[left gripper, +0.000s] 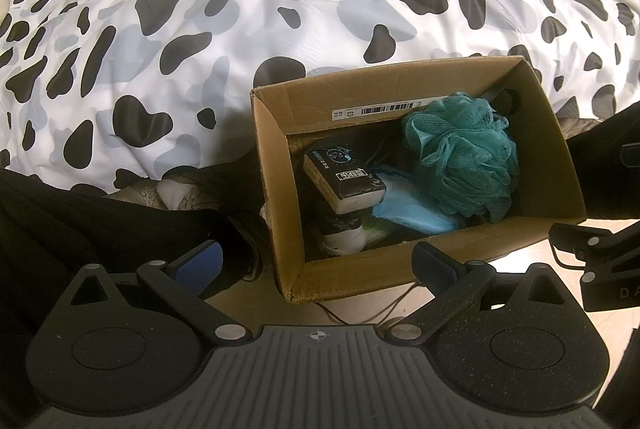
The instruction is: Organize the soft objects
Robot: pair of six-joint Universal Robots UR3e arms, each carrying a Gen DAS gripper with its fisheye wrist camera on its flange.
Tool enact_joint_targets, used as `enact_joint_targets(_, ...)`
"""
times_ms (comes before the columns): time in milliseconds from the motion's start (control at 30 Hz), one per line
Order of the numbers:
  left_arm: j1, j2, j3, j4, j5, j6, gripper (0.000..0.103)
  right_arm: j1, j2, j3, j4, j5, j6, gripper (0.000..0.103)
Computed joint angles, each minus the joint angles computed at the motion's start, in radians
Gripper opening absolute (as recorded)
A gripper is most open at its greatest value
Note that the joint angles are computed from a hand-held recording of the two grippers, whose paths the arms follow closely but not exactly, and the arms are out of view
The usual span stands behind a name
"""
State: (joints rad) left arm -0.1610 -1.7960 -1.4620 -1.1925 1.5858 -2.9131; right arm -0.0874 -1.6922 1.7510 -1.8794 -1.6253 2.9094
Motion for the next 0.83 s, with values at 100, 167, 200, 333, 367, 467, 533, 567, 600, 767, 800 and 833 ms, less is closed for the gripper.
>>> enact_joint_targets(100,0.000,0.000,0.000,0.000,0.000,0.000,0.103,0.000,0.000,0.001,0.000,0.000,0.000,0.103)
enact_joint_targets(167,0.000,0.000,0.000,0.000,0.000,0.000,0.103,0.000,0.001,0.000,0.000,0.000,0.000,0.103)
enact_joint_targets(200,0.000,0.000,0.000,0.000,0.000,0.000,0.103,0.000,0.001,0.000,0.000,0.000,0.000,0.103)
enact_joint_targets(333,-0.001,-0.001,0.002,-0.001,0.001,0.000,0.103,0.000,0.002,-0.001,0.000,0.000,0.000,0.103)
enact_joint_targets(367,-0.001,-0.001,0.002,-0.001,0.001,0.000,0.103,0.001,0.002,-0.002,0.000,0.000,0.000,0.103)
enact_joint_targets(467,0.000,-0.002,0.001,-0.001,0.001,0.002,0.103,0.001,0.001,0.001,-0.001,-0.001,0.001,0.103)
enact_joint_targets(533,-0.001,-0.002,0.002,-0.001,0.002,0.000,0.103,0.002,0.000,0.001,0.000,-0.001,0.000,0.103)
enact_joint_targets(567,-0.001,-0.003,0.003,-0.002,0.002,0.000,0.103,0.001,0.001,0.002,-0.002,-0.001,0.000,0.103)
enact_joint_targets(600,-0.002,-0.002,0.002,-0.001,0.003,0.000,0.103,0.002,0.002,0.001,-0.001,-0.001,0.000,0.103)
enact_joint_targets(767,0.010,0.010,-0.022,0.026,-0.006,0.003,0.103,-0.003,-0.003,0.008,-0.002,-0.001,-0.006,0.103)
enact_joint_targets(800,0.009,0.010,-0.020,0.024,-0.005,0.003,0.103,-0.005,-0.008,0.013,-0.002,0.000,-0.008,0.103)
enact_joint_targets(833,0.010,0.010,-0.020,0.023,-0.007,0.006,0.103,-0.004,-0.008,0.013,-0.002,-0.001,-0.007,0.103)
